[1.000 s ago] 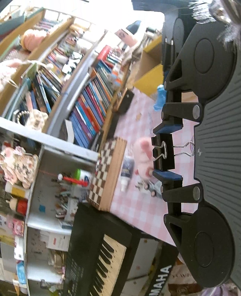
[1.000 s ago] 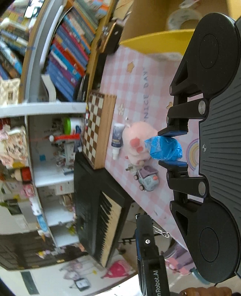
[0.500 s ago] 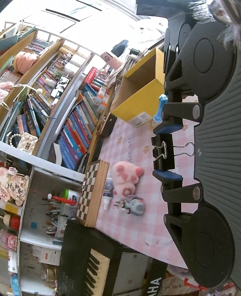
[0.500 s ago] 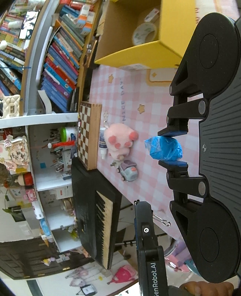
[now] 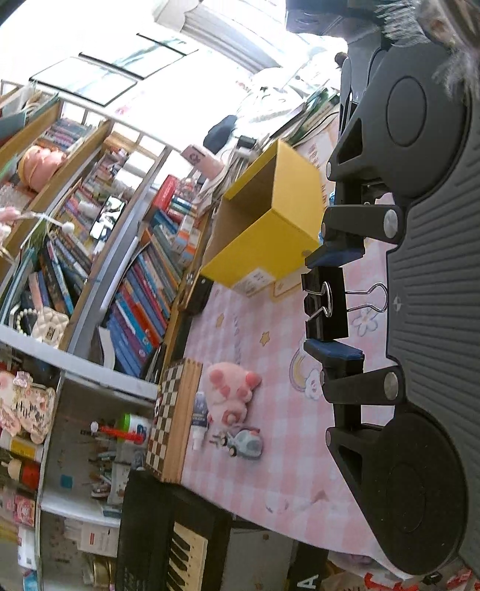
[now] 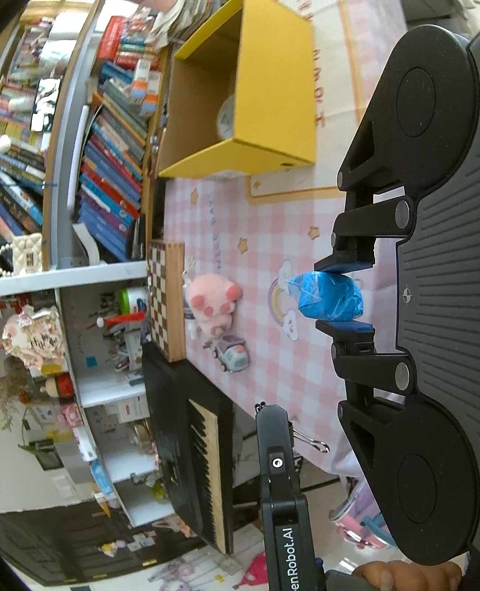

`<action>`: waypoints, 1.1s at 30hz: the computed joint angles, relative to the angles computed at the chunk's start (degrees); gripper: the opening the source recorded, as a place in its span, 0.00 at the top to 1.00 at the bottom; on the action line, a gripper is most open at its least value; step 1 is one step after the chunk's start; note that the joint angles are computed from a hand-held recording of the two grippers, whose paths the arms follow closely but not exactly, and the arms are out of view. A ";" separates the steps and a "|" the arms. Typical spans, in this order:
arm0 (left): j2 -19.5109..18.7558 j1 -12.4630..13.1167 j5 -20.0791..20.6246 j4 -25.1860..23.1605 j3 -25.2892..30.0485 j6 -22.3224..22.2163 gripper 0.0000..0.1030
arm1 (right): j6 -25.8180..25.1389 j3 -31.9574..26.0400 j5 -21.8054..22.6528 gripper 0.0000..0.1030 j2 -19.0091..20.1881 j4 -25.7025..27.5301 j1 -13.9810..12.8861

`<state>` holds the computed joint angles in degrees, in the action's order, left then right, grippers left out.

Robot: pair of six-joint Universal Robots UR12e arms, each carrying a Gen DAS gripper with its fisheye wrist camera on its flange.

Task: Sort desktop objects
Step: 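Carry the binder clip and blue item toward the yellow box with both tools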

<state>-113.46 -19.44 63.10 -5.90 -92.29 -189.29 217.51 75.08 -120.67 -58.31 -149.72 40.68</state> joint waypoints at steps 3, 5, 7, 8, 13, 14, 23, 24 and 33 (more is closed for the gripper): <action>0.34 0.06 -1.56 0.13 -0.57 0.12 0.63 | 1.84 0.57 -1.21 0.76 -0.41 0.86 0.69; 0.45 0.12 -2.62 0.32 -0.91 -0.24 0.63 | 3.36 0.99 -1.75 0.76 -0.73 1.56 1.04; 0.54 0.18 -3.50 0.02 -1.07 0.03 0.63 | 5.27 1.55 -2.11 0.76 -1.14 2.39 1.31; 0.59 0.19 -4.14 -0.31 -1.15 0.37 0.63 | 6.05 1.74 -2.27 0.76 -1.30 2.74 1.41; 0.60 -0.06 -6.47 -1.66 -1.04 2.72 0.63 | 10.27 2.92 -3.77 0.76 -2.26 4.50 1.94; 0.57 -0.12 -7.00 -1.96 -0.97 3.25 0.63 | 10.92 3.00 -4.06 0.76 -2.36 4.91 2.06; 0.34 -0.52 -9.33 -3.68 -0.52 5.97 0.63 | 15.28 4.05 -6.48 0.76 -3.24 7.28 2.76; 0.31 -0.58 -9.48 -3.91 -0.45 6.21 0.63 | 15.71 4.16 -6.67 0.76 -3.34 7.51 2.79; -0.44 -1.48 -12.02 -7.83 1.17 9.98 0.63 | 20.26 5.73 -7.54 0.76 -4.74 10.38 2.83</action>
